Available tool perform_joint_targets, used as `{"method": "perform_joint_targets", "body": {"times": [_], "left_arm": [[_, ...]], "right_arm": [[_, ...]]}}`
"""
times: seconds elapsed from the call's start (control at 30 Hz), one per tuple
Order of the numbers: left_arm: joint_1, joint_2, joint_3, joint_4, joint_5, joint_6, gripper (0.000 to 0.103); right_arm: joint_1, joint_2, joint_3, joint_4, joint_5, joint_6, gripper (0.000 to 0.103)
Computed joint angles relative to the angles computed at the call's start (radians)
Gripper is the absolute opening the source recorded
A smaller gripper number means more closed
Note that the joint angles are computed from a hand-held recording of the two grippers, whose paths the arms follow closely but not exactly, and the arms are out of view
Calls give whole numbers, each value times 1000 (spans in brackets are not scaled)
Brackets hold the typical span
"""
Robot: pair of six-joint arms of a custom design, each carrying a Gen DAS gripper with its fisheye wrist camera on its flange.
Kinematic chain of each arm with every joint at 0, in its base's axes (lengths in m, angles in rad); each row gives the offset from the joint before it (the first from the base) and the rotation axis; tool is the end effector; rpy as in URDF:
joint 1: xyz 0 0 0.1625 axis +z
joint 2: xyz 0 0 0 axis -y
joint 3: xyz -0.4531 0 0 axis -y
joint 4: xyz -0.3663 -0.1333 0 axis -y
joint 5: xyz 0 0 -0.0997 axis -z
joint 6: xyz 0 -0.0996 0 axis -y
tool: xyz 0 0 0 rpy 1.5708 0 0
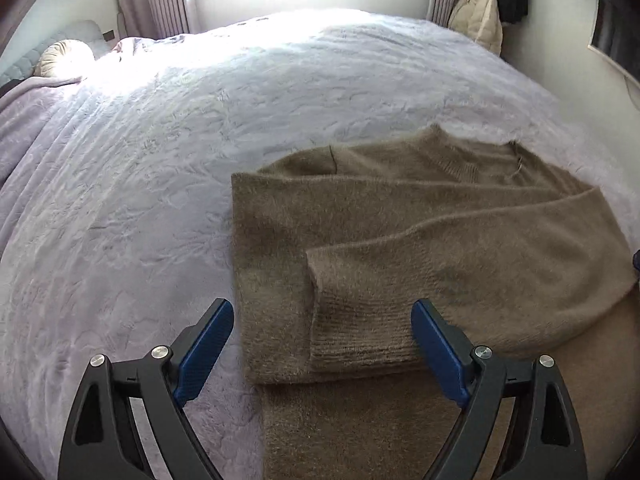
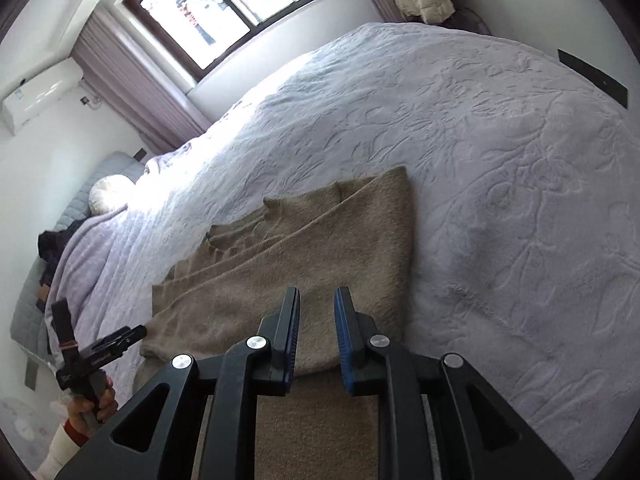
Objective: Fold small clothes
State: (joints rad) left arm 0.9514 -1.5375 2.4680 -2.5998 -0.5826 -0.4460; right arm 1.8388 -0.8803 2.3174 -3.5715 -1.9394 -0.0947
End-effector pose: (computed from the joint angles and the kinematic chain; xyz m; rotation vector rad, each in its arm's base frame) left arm -0.0203 -0.4013 0.2769 0.1347 2.2358 -0.7076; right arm 0.2187 -0.4287 0.1235 0.3450 -2.6922 0.8254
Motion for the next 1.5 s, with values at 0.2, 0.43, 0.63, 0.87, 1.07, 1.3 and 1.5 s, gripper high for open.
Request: {"method": "perform_joint_targets", "body": {"times": [0.2, 0.43, 0.63, 0.87, 1.07, 1.3, 1.5], "left_arm": [[25, 7, 28, -82, -32, -30, 92], [-4, 8, 42, -58, 3, -61, 92], [-28, -40, 41, 39, 9, -117, 92], [-66, -82, 44, 174, 19, -194, 92], [-99, -131, 63, 228, 33, -241, 92], [-111, -316, 106, 295, -79, -241, 92], [-229, -478, 123, 656, -95, -463, 92]], "right_arm": [[-31, 54, 12, -8, -20, 22, 18], [-24, 27, 26, 12, -29, 20, 18], [-29, 6, 55, 9, -14, 46, 19], [-14, -20, 94, 7, -21, 65, 43], [0, -34, 122, -1, -27, 79, 43], [5, -34, 202, -67, -9, 85, 43], [16, -36, 266, -135, 7, 110, 44]]}}
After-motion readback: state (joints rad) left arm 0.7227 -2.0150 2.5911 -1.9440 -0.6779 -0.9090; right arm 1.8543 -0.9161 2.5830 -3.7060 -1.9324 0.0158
